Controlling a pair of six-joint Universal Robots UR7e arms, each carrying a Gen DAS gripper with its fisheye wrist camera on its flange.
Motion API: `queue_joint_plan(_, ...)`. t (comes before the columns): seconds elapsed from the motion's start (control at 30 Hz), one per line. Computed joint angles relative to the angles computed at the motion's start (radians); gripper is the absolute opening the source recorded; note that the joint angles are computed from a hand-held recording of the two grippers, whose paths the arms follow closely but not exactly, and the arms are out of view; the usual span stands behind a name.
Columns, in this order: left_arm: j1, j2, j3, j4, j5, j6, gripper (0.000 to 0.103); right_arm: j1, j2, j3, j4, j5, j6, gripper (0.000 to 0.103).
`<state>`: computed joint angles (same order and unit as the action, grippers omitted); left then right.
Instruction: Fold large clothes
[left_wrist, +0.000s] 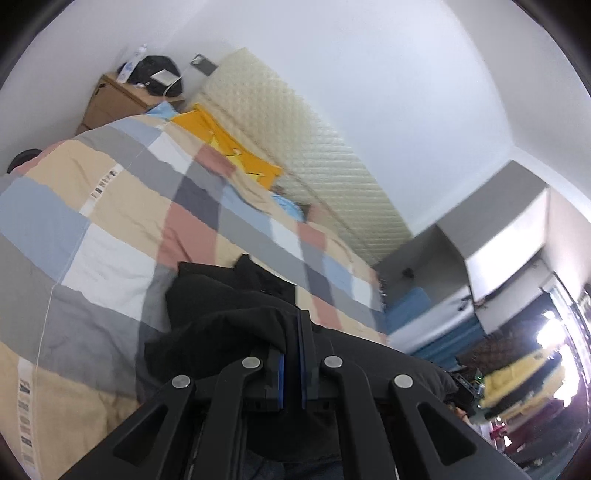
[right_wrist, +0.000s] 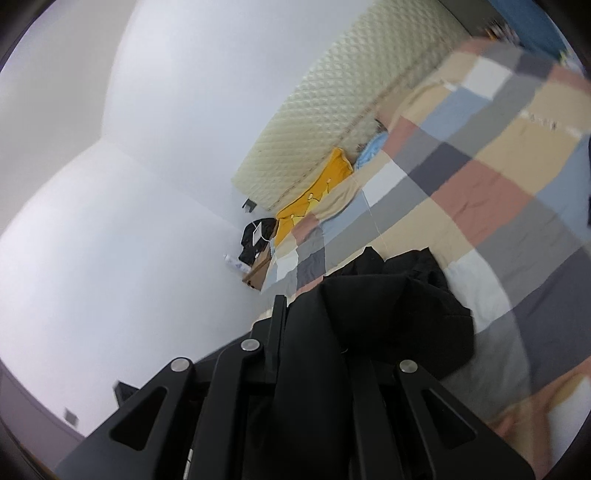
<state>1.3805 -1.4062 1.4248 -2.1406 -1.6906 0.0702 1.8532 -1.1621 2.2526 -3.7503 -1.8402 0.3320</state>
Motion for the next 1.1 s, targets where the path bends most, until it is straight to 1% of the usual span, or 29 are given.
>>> queue_joint_plan(0.1,-0.015,0.071,-0.060,0.007,0.068,-0.032,0.005,-0.036,0.019,-0.049,0.040,0.000,0.019,0.008)
queue_joint_plan(0.17,-0.025,0.126,-0.111,0.021,0.104,-0.083,0.005,-0.068,0.036,-0.099,0.090,0.004,0.053,0.008)
queue_joint_plan(0.2,-0.027,0.145,-0.130,0.025,0.113,-0.091,0.005,-0.080,0.046,-0.128,0.116,-0.007,0.062,0.008)
queue_joint_plan(0.23,-0.035,0.170,-0.150,0.019,0.137,-0.089,0.006,-0.091,0.054,-0.154,0.140,-0.016,0.071,0.008)
queue_joint_plan(0.27,-0.050,0.200,-0.170,-0.003,0.183,-0.075,0.006,-0.102,0.066,-0.183,0.166,-0.022,0.072,0.008)
queue_joint_plan(0.3,-0.057,0.226,-0.189,-0.013,0.208,-0.071,0.006,-0.108,0.080,-0.217,0.193,-0.038,0.066,0.008)
queue_joint_plan(0.37,-0.066,0.296,-0.255,-0.002,0.267,-0.110,0.006,-0.120,0.104,-0.265,0.231,-0.061,0.082,0.008)
queue_joint_plan(0.4,-0.071,0.332,-0.289,0.005,0.297,-0.126,0.006,-0.132,0.122,-0.304,0.277,-0.080,0.097,0.008)
queue_joint_plan(0.43,-0.075,0.362,-0.316,0.004,0.326,-0.126,0.006,-0.146,0.131,-0.324,0.296,-0.081,0.118,0.008)
queue_joint_plan(0.47,-0.083,0.402,-0.349,0.005,0.371,-0.131,0.006,-0.161,0.143,-0.343,0.312,-0.075,0.137,0.008)
queue_joint_plan(0.5,-0.086,0.427,-0.372,0.012,0.396,-0.137,0.006,-0.170,0.149,-0.353,0.321,-0.072,0.150,0.008)
queue_joint_plan(0.57,-0.093,0.489,-0.432,0.033,0.453,-0.145,0.007,-0.196,0.168,-0.396,0.375,-0.080,0.206,0.009)
queue_joint_plan(0.63,-0.099,0.554,-0.499,0.054,0.506,-0.157,0.007,-0.214,0.184,-0.431,0.417,-0.089,0.233,0.009)
queue_joint_plan(0.8,-0.093,0.693,-0.659,0.110,0.568,-0.185,0.007,-0.244,0.230,-0.519,0.517,-0.123,0.300,0.009)
queue_joint_plan(0.83,-0.091,0.718,-0.688,0.124,0.579,-0.186,0.007,-0.251,0.243,-0.540,0.534,-0.128,0.293,0.009)
queue_joint_plan(0.9,-0.084,0.774,-0.753,0.141,0.593,-0.176,0.007,-0.261,0.274,-0.574,0.537,-0.144,0.241,0.009)
queue_joint_plan(0.97,-0.070,0.840,-0.837,0.186,0.599,-0.186,0.007,-0.278,0.304,-0.600,0.542,-0.138,0.212,0.009)
queue_joint_plan(1.1,-0.039,0.976,-1.050,0.313,0.555,-0.219,0.008,-0.325,0.337,-0.628,0.567,-0.090,0.207,0.009)
